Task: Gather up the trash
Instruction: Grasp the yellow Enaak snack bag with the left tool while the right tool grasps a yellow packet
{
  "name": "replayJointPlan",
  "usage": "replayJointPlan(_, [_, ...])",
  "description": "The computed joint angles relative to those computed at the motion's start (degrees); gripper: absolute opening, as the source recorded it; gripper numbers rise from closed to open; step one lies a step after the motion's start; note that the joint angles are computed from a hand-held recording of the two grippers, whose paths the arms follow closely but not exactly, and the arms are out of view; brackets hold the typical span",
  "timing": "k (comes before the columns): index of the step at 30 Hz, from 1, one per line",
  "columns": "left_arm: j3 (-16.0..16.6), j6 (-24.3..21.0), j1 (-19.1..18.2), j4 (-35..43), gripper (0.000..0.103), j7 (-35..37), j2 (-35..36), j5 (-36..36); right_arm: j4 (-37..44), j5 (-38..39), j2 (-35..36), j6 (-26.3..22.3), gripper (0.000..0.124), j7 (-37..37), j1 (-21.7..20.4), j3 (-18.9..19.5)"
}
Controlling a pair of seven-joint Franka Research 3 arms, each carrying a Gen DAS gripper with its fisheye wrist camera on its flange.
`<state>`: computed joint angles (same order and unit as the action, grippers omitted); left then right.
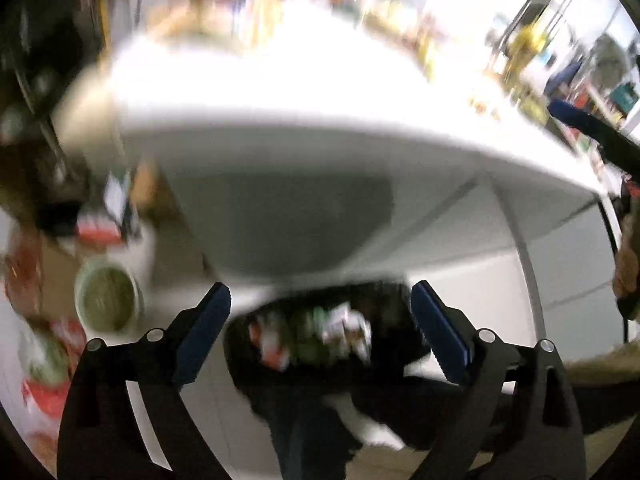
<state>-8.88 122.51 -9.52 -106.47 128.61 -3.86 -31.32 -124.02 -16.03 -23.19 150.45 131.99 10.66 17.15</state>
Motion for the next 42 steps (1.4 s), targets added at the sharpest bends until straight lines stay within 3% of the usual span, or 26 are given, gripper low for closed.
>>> replayJointPlan(4, [-0.9, 7.2, -0.9, 3.3, 0.089, -2.9, 0.9, -3.1, 6.4, -12.8, 4.0, 2.2, 0.098, 6.1, -8.9, 2.8])
replayJointPlan(6, [-1.4, 9.1, -1.2, 5.7, 0.089, -5.4, 2.6, -3.1, 9.7, -14.5, 7.9, 1.7, 0.098, 5.0, -8.8, 0.8])
replayJointPlan(9, [-1.9, 9.5, -1.1, 7.7, 0.089, -6.8, 3.8, -2.8, 18.4, -8.4, 17.4, -4.8, 0.098, -4.5, -7.0, -3.2])
replayJointPlan(12, [-2.1, 10.5, -1.0, 6.6, 0.089, -6.0, 2.8, -3.1, 23.5, -5.2, 22.4, -10.7, 0.098, -9.8, -4.1, -6.9])
replayJointPlan(20, [-0.8, 8.8, -0.4, 4.9, 0.089, -8.4, 1.4, -2.3, 31.5, 5.6, 29.8, -20.0, 0.098, -19.4, -1.0, -13.9])
replayJointPlan(22, [-0.8, 9.2, -0.3, 5.4, 0.089, -9.2, 2.0, -1.8, 32.6, 7.3, 31.0, -21.8, 0.088, -21.1, -0.1, -15.1])
replayJointPlan(27, [-2.0, 13.3, -0.5, 10.6, 0.089, -11.2, 7.2, 4.9, 29.4, 12.2, 28.3, -17.2, 0.065, -20.6, 0.5, -16.7])
replayJointPlan(30, [-3.3, 14.3, -0.7, 17.7, 0.089, -12.4, 13.6, 10.8, 26.0, 11.2, 24.4, -12.1, 0.065, -18.2, 1.0, -16.5])
replayJointPlan(39, [-5.5, 5.5, -3.9, 44.8, 0.089, -15.4, 34.5, 27.5, 20.7, 14.3, 17.8, -4.8, 0.065, -15.1, 0.5, -14.5])
replayJointPlan(42, [-6.5, 6.6, -3.8, 45.4, 0.088, -14.2, 35.7, 28.3, 19.4, 15.4, 17.1, -3.4, 0.065, -14.4, 0.4, -13.9])
